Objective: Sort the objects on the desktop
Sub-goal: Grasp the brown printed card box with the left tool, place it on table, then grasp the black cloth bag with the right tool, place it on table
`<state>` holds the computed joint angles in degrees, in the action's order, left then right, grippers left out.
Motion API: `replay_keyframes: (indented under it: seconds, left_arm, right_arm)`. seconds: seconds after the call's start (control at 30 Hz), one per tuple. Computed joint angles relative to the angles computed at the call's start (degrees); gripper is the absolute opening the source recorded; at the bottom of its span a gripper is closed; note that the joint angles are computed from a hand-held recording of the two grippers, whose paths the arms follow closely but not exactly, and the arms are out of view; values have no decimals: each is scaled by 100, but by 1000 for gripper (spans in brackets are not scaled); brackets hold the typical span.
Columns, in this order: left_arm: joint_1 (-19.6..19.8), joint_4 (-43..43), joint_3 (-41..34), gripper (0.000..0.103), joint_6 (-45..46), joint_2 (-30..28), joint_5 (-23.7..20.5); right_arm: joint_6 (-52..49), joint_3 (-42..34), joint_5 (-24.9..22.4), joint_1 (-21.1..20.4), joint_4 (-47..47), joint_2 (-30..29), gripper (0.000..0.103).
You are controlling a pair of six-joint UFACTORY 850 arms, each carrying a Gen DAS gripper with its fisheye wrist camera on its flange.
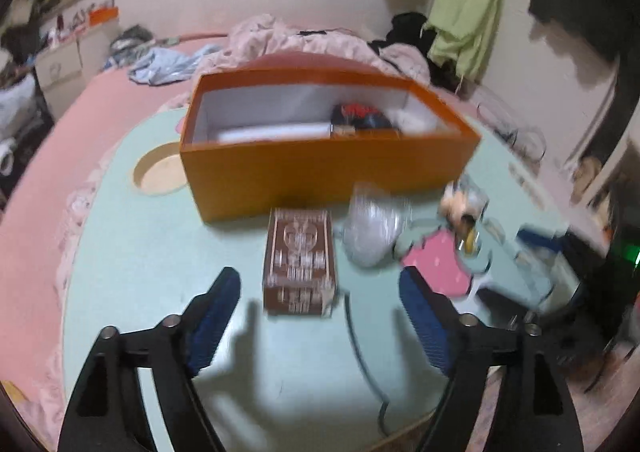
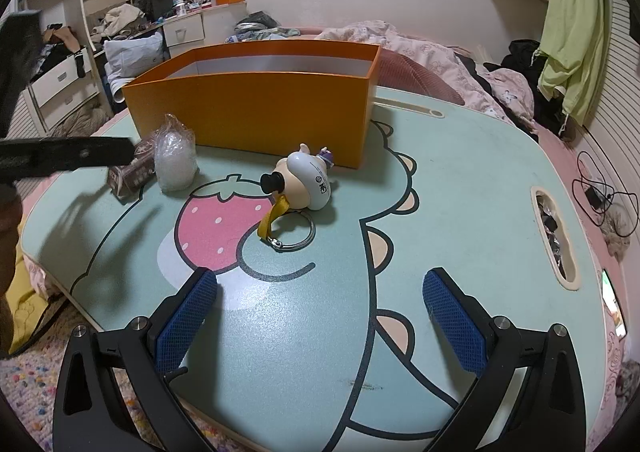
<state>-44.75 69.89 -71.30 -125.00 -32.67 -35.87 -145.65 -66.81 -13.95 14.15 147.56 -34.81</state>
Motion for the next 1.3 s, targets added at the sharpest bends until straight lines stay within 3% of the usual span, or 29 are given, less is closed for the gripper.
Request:
replay_keyframes:
  seconds: [0.1, 0.17, 0.23, 0.43, 0.97, 1.1, 1.2, 1.3]
  left_arm:
    - [-85, -402, -153, 85, 283, -235, -179]
    - [-171, -469, -358, 95, 458, -437, -607]
    - [-158, -333, -383, 103, 377, -478, -554]
    - [-200, 60, -283, 103, -62, -482, -670]
    - [-189, 64, -341, 103, -52, -525, -672]
    - [-185, 47, -369, 103, -26, -541, -671]
    - [-177, -34, -420, 103, 58, -563, -659]
    - [-178, -37, -445, 103, 60, -584, -663]
  right_arm:
    - [-11, 3, -1, 1, 14, 2, 103]
    - [-23, 5, 0, 2, 30, 3, 103]
    - [-75, 6, 8, 1, 90, 2, 103]
    - [-83, -4, 10, -3, 100, -4, 103]
    - [-175, -26, 118, 32, 239, 0, 103]
    - [432, -77, 162, 8, -361, 32, 102]
    - [1397, -77, -329, -147, -1204, 237, 99]
    - [527, -384, -132, -86, -380, 378, 96]
